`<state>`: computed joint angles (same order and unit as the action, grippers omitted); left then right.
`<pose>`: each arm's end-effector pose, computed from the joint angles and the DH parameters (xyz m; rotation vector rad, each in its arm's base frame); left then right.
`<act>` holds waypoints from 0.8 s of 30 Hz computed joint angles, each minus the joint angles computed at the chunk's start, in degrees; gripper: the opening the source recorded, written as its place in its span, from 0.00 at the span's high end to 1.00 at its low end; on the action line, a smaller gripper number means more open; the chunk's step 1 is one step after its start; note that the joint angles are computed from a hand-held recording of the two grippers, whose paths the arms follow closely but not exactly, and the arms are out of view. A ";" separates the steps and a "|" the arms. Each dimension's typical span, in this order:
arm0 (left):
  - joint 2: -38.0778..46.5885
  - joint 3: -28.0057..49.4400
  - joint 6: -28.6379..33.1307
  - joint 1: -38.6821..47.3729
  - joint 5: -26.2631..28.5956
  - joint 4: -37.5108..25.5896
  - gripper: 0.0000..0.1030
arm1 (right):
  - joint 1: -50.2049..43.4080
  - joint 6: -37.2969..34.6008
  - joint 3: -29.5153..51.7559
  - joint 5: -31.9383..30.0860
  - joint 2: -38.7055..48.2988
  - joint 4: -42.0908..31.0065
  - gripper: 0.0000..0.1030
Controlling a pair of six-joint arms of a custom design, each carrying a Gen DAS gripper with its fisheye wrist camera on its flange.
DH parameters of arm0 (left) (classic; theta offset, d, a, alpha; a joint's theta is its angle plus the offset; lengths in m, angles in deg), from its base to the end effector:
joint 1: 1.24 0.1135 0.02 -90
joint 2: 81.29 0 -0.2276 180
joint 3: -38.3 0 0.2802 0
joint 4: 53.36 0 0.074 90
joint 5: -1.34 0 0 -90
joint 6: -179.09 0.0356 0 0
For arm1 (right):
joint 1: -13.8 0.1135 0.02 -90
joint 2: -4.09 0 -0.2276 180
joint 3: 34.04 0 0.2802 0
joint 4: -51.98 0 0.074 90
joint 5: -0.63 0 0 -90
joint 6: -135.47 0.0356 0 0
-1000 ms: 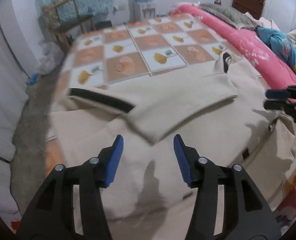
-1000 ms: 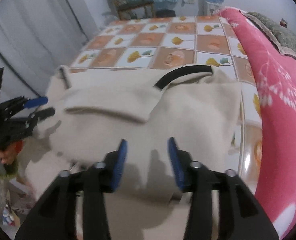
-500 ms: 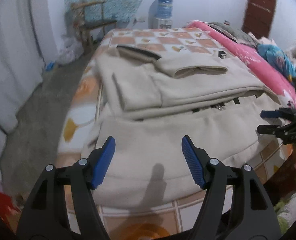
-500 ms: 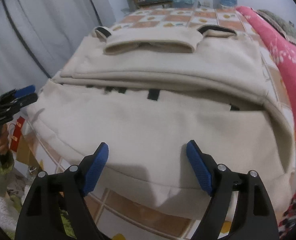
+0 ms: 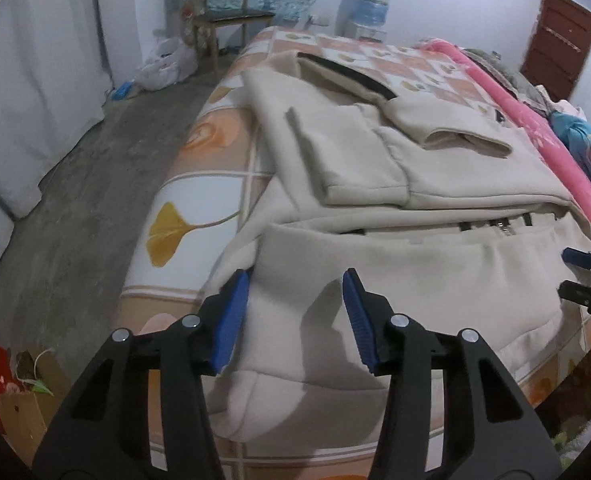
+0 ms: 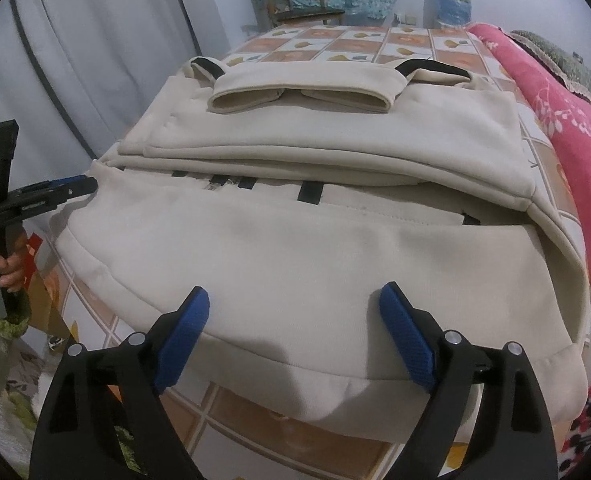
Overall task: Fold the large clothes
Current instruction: 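Grasp the jacket's side edge with the left gripper while the right gripper grasps beside it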
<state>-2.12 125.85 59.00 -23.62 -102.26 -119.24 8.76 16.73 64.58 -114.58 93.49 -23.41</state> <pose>0.2924 -0.1114 0.2863 -0.2579 2.5195 -0.0554 0.3371 -0.0145 0.2888 -0.6523 2.5130 0.3959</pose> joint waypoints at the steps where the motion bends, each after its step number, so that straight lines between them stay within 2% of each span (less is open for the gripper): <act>1: 0.48 -0.14 -0.13 0.55 0.41 -0.43 0.54 | -0.04 -0.06 -0.24 0.02 -0.21 0.14 0.18; 4: -1.01 -1.79 0.65 0.97 1.08 0.98 0.54 | 0.01 0.32 -1.07 0.09 -0.87 0.86 0.18; 5: -1.95 -2.61 1.15 1.34 2.43 1.90 0.57 | -0.02 0.38 -1.24 0.07 -0.98 1.01 0.18; 8: -6.85 -6.62 2.64 2.66 7.62 6.08 0.62 | -0.07 0.64 -1.59 0.02 -1.20 1.32 0.18; 10: -12.19 -10.99 3.65 4.52 14.95 11.71 0.63 | -0.15 0.76 -1.69 -0.08 -1.27 1.37 0.18; 11: -13.41 -11.74 4.31 4.70 16.28 12.89 0.62 | -0.18 0.74 -1.73 -0.13 -1.29 1.42 0.18; 14: -8.97 -9.15 5.48 4.82 14.59 10.85 0.60 | -0.13 0.67 -2.05 -0.08 -1.52 1.73 0.18; 16: -4.97 -7.03 3.76 5.94 14.11 8.94 0.61 | -0.24 0.61 -2.08 -0.19 -1.54 1.73 0.18; 19: -7.06 -9.18 2.04 7.39 17.75 13.14 0.64 | -0.33 0.51 -1.93 -0.17 -1.53 1.40 0.18; 21: -9.09 -10.53 3.13 6.55 18.98 15.75 0.64 | -0.39 0.31 -1.98 -0.19 -1.61 1.36 0.18; 22: -9.52 -10.58 3.88 5.97 18.73 15.69 0.64 | -0.43 0.21 -2.12 -0.29 -1.70 1.51 0.17; 24: -6.32 -7.08 4.84 3.45 13.78 11.87 0.64 | -0.58 -0.01 -2.56 -0.67 -1.92 1.91 0.16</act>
<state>-8.44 118.76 63.84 -20.18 -88.48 -107.37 8.18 16.72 62.02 -115.25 91.57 -21.50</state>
